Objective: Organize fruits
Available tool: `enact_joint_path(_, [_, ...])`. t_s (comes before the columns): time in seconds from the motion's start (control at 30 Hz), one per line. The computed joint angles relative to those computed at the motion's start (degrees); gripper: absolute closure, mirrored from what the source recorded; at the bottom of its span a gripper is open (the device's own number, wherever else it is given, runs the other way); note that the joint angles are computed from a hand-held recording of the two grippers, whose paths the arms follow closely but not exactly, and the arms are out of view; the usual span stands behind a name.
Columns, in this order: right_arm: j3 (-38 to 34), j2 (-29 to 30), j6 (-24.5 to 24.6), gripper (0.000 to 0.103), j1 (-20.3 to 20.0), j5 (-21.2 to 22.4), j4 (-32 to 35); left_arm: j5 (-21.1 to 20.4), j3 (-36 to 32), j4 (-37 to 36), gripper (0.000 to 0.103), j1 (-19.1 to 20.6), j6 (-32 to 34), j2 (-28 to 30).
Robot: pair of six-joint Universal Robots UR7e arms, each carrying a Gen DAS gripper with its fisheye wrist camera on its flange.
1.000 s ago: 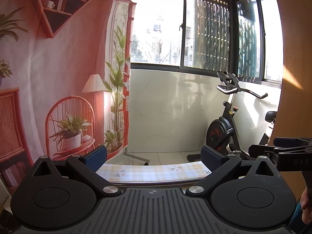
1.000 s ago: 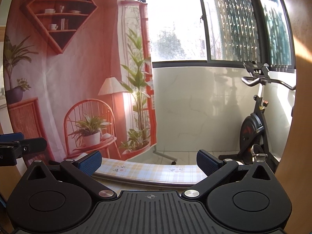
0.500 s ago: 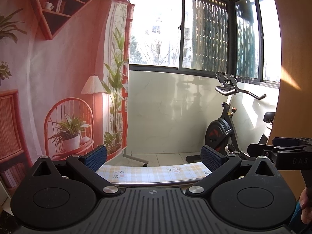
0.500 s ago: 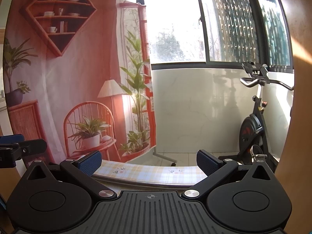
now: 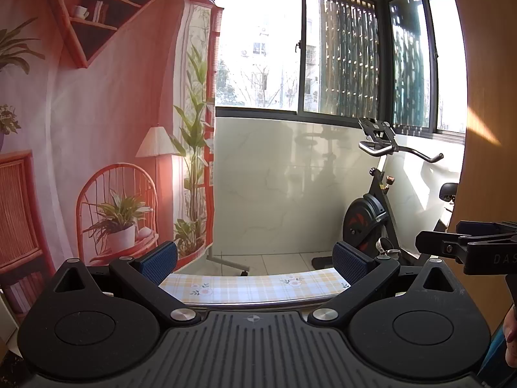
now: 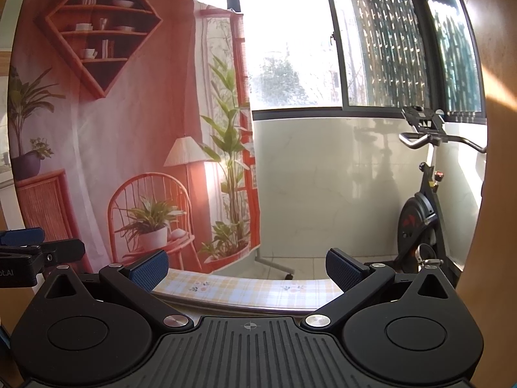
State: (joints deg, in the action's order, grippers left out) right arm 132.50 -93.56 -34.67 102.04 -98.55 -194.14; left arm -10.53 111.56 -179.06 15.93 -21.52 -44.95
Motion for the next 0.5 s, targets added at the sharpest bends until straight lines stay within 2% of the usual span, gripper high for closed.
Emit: enact_joint_path(0.5, [-0.1, -0.1, 0.1, 0.000, 0.1, 0.0, 0.4, 0.0, -0.1, -2.6, 0.000, 0.0, 2.4, 0.5])
